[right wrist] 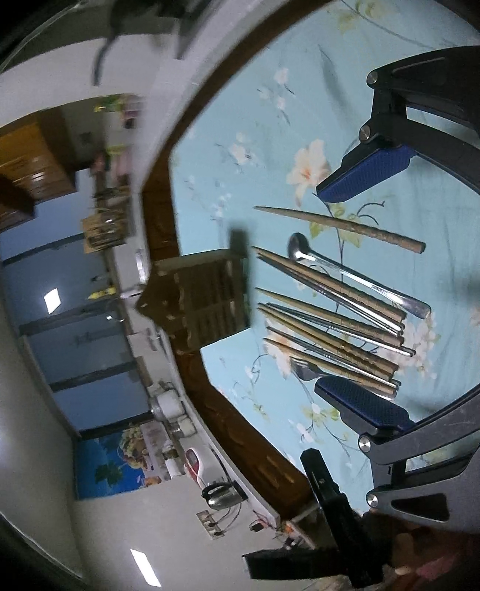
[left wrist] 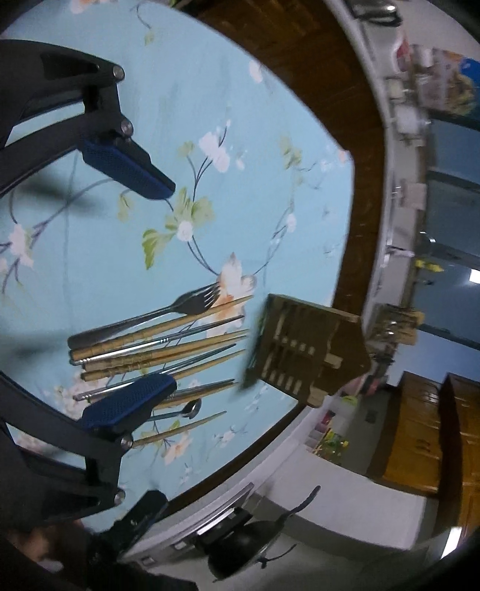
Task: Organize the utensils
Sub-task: 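Grasp the silver fork with the left tool while the right tool grasps the silver spoon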
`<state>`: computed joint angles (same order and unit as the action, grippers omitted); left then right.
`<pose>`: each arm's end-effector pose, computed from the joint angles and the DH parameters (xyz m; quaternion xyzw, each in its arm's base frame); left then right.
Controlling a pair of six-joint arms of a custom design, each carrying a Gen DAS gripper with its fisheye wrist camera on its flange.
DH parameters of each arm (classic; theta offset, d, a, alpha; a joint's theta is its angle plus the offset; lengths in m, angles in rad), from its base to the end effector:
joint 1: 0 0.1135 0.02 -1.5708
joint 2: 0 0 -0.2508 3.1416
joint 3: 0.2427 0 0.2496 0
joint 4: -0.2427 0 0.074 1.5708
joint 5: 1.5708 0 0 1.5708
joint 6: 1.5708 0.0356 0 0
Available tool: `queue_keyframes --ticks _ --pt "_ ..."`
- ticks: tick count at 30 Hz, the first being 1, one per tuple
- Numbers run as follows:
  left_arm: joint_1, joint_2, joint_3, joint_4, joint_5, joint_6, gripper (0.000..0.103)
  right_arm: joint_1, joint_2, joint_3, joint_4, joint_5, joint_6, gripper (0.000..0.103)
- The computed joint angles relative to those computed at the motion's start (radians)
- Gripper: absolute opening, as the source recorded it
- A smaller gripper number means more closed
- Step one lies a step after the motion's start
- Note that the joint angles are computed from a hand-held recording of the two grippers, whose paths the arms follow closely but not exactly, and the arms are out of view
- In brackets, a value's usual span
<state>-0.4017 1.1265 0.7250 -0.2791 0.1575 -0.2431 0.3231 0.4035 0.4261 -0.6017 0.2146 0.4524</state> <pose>0.2219 -0.1003 0.2318 0.1050 0.8943 -0.2033 0.3846 0.1174 0.0313 0.2179 0.1073 0.8694 0.0917 0.4735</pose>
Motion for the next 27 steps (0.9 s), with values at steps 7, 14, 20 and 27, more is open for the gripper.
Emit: queue_keyframes --ticks 7,14,20,27 --pt "0.057 0.252 0.177 -0.067 0.174 0.013 0.063 -0.318 0.271 0.023 0.143 -0.392 -0.081 0.063" --pt "0.062 0.468 0.345 -0.133 0.265 0.041 0.049 -0.503 0.604 0.101 0.242 -0.669 -0.106 0.055" --pt "0.055 0.622 0.485 -0.219 0.323 0.068 0.032 -0.573 0.792 0.155 0.294 -0.804 -0.122 0.055" --pt "0.073 0.706 0.562 -0.236 0.381 0.078 0.028 -0.666 0.953 0.191 0.387 -0.942 -0.073 0.034"
